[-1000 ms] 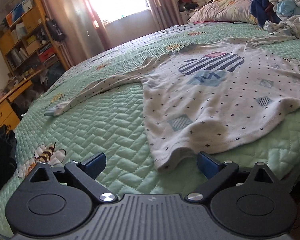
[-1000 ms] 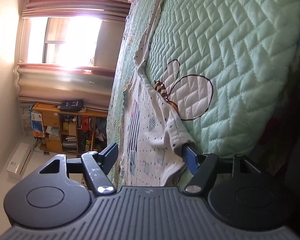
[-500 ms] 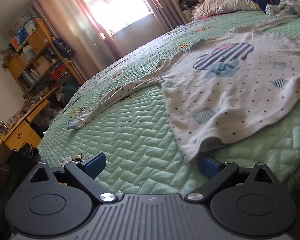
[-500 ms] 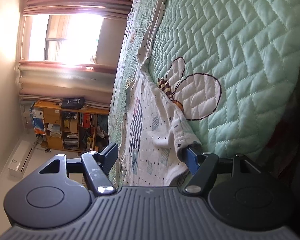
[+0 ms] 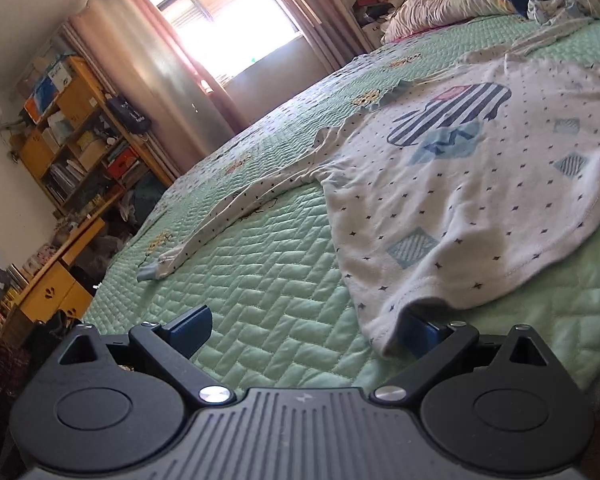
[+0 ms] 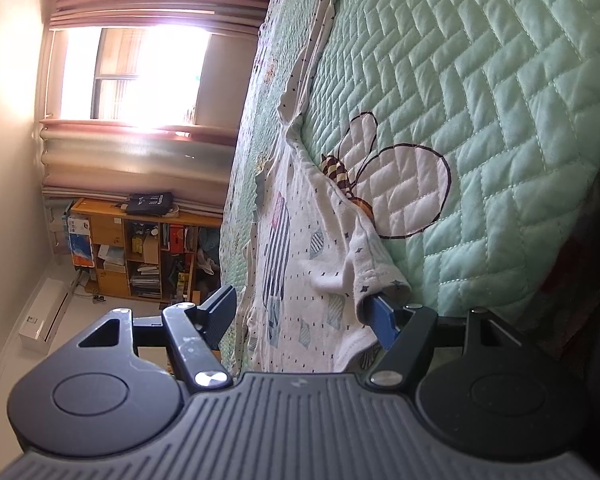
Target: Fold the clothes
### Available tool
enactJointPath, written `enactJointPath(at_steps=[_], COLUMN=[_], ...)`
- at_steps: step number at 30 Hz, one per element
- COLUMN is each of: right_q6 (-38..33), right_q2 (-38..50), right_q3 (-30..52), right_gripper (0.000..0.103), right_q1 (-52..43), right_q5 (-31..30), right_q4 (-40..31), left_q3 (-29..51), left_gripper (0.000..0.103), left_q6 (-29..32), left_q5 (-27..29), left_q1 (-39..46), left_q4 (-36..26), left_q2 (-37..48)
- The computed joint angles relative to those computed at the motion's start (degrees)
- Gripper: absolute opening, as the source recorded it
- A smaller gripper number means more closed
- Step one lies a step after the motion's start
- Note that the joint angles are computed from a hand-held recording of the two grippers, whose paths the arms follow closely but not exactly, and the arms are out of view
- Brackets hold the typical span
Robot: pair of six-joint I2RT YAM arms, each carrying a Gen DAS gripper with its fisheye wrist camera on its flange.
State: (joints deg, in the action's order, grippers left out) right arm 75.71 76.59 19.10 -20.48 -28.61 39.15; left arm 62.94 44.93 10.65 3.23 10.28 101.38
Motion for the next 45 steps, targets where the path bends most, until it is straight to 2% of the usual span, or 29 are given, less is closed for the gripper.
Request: enactJointPath(at_steps=[2, 4, 8, 9, 10, 11, 12, 13, 17, 20, 26, 28, 30, 33, 35, 37, 40, 43, 45], right_q6=[0.00, 0.40, 0.56, 0.25, -0.14, -1.06, -2.78, -4.83, -8.61, -12.02, -19.36, -19.96, -20.47, -19.73, -18.55, -17.51, -17.66, -20.36, -21.36], right_q2=[0.90, 1.77, 3.42, 3.86, 4.30, 4.59, 4.26, 3.55, 0.02, -4.85, -14.93, -16.23, -12.61, -5.90, -6.22, -7.30, -11.25, -17.12, -20.74], right_q3=[0.38, 0.37, 0.36, 0.58, 0.84, 1.56, 2.85, 4.14, 4.99, 5.48, 6.91, 7.65, 9.47, 11.25, 9.30, 7.20, 6.07, 6.58, 7.41], right_gripper=[0.072, 0.072, 0.070, 0.067, 0.052, 0.029, 0.018, 0.002, 0.002, 0.002, 0.001, 0.001, 0.001, 0.002, 0.005, 0.007, 0.007, 0.008, 0.008], right_q1=[-0.14, -0.43, -0.81, -0.77, -0.71, -0.61, -0.34, 0.21, 1.56, 0.80, -0.46, 0.29, 0.78, 0.46, -0.52, -1.85, -4.25, -5.96, -6.09], right_q5=[-0.09, -0.24, -0.36, -0.46, -0.58, -0.97, -0.88, 0.07, 3.12, 5.94, 8.71, 10.17, 10.52, 10.96, 9.36, 7.47, 5.74, 7.29, 8.96], right_q4=[0.30, 1.67, 3.95, 4.28, 4.56, 3.73, 0.72, -2.90, -7.41, -14.05, -25.40, -27.69, -29.28, -31.79, -30.84, -29.94, -33.54, -41.30, -43.69], left_q3=[0.38, 1.99, 4.86, 6.25, 7.70, 9.05, 9.52, 9.97, 9.33, 11.24, 10.70, 10.63, 11.46, 12.65, 10.46, 8.38, 7.76, 7.54, 7.09], left_gripper=[0.095, 0.086, 0.078, 0.068, 0.051, 0.041, 0.021, 0.010, 0.008, 0.008, 0.009, 0.010, 0.011, 0.017, 0.026, 0.041, 0.049, 0.050, 0.049], left_q6=[-1.05, -2.42, -4.93, -5.50, -6.04, -6.51, -6.75, -6.99, -7.67, -9.98, -9.71, -9.55, -8.36, -8.94, -8.16, -5.94, -4.50, -5.19, -6.05], left_q5=[-0.41, -0.01, 1.53, 2.50, 3.50, 4.35, 4.49, 4.63, 4.31, 5.75, 7.65, 6.22, 2.92, 1.19, 1.33, 1.82, 3.29, 4.18, 4.46], left_q1=[-0.38, -0.53, -0.32, -0.11, 0.08, 0.13, -0.06, -0.25, -0.31, 1.29, 2.43, 1.81, 0.74, 0.81, 1.12, 1.72, 3.57, 5.00, 5.21], left_q4=[0.82, -1.57, -6.18, -8.42, -10.77, -13.11, -14.19, -15.26, -15.08, -18.24, -22.79, -23.44, -23.83, -23.86, -21.74, -19.89, -21.31, -22.10, -21.61], left_q2=[0.84, 1.35, 2.21, 2.70, 3.22, 3.66, 3.72, 3.78, 3.26, 3.09, -2.98, -3.15, -0.64, 3.20, 1.16, -0.80, -2.53, -4.10, -5.79])
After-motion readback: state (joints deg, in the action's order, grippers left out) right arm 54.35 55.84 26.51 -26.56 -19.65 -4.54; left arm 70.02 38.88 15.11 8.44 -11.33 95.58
